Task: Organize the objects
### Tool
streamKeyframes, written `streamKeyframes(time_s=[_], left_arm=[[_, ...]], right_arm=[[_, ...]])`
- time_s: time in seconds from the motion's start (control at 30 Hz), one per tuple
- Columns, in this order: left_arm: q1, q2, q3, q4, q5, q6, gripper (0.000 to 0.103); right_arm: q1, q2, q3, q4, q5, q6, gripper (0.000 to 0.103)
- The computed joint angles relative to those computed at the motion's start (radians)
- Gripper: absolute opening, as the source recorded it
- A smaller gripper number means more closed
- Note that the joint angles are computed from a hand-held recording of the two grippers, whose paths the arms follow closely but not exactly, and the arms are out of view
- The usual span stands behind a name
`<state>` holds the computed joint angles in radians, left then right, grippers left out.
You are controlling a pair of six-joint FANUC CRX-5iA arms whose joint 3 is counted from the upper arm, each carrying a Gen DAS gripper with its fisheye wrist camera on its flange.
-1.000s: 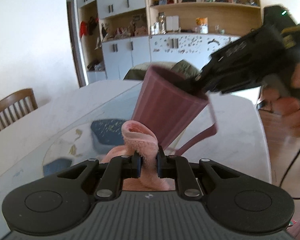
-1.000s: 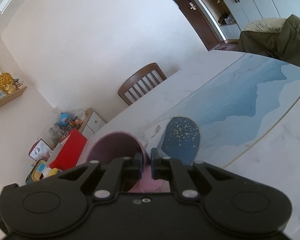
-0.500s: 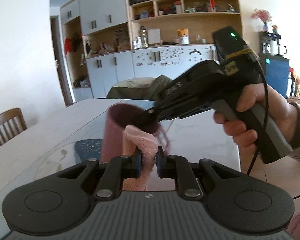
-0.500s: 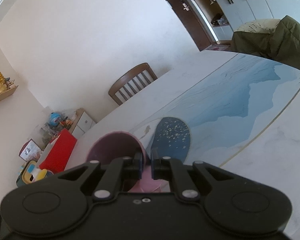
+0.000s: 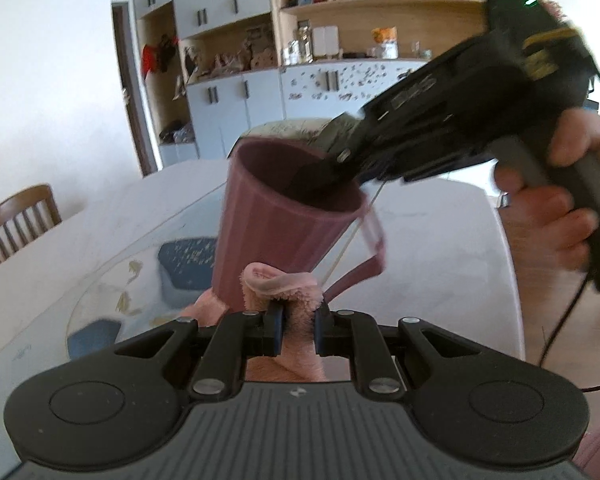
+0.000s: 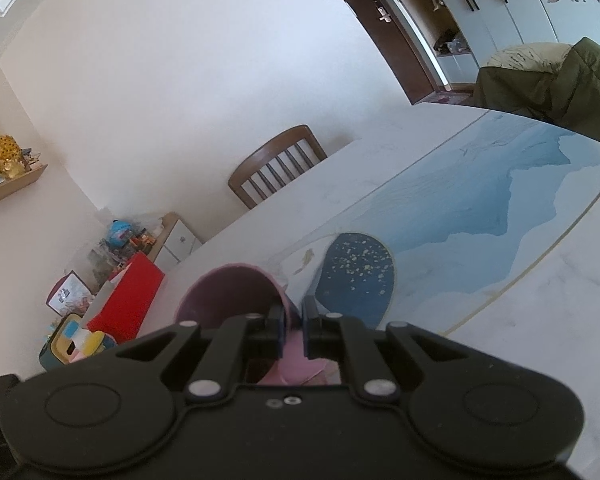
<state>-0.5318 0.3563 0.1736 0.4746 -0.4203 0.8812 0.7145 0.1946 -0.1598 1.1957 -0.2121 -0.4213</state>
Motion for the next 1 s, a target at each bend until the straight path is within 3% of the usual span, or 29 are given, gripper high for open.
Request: streamKeyframes(time_s=[0.13, 0.2, 0.27, 0.4, 0.47, 0.53, 0.6, 0.93, 0.97, 1.0], left_arm=[[0.017, 0.015, 0.036, -0.088, -0.037, 0.113, 0.014], [0.019, 0.003, 0.016, -0.071, -0.025, 0.103, 0.014], [0.013, -0.019, -0.029, 0.012, 0.014, 0.018, 0.014], [-0.026, -0.071, -0.15, 0.314, 0.109, -0.285, 0.014], [-0.05, -0.084, -0.182, 0.446, 0.124, -0.423, 0.014], [-0.069, -0.086, -0.19, 0.512, 0.127, -0.501, 0.014], [-0.075, -0.078, -0.178, 0.484, 0.128, -0.497, 0.014], [-0.021, -0.089, -0.143, 0.2, 0.075, -0.237, 0.015], [-0.012, -0.088, -0.13, 0.16, 0.058, -0.195, 0.017], [-0.003, -0.082, -0.11, 0.113, 0.032, -0.144, 0.025]], right_arm=[[0.002, -0.002, 0.0, -0.007, -0.004, 0.008, 0.008], [0.003, -0.001, 0.003, -0.007, -0.017, 0.006, 0.008], [0.007, 0.002, 0.009, -0.014, -0.042, 0.008, 0.008], [0.009, 0.011, 0.019, -0.043, -0.067, 0.021, 0.008], [0.011, 0.016, 0.024, -0.051, -0.073, 0.024, 0.008], [0.013, 0.019, 0.027, -0.061, -0.068, 0.028, 0.008], [0.016, 0.022, 0.032, -0.074, -0.058, 0.044, 0.008], [0.013, 0.007, 0.014, -0.033, -0.068, 0.028, 0.008], [0.011, 0.006, 0.01, -0.033, -0.064, 0.025, 0.008], [0.008, 0.004, 0.005, -0.03, -0.058, 0.018, 0.008]])
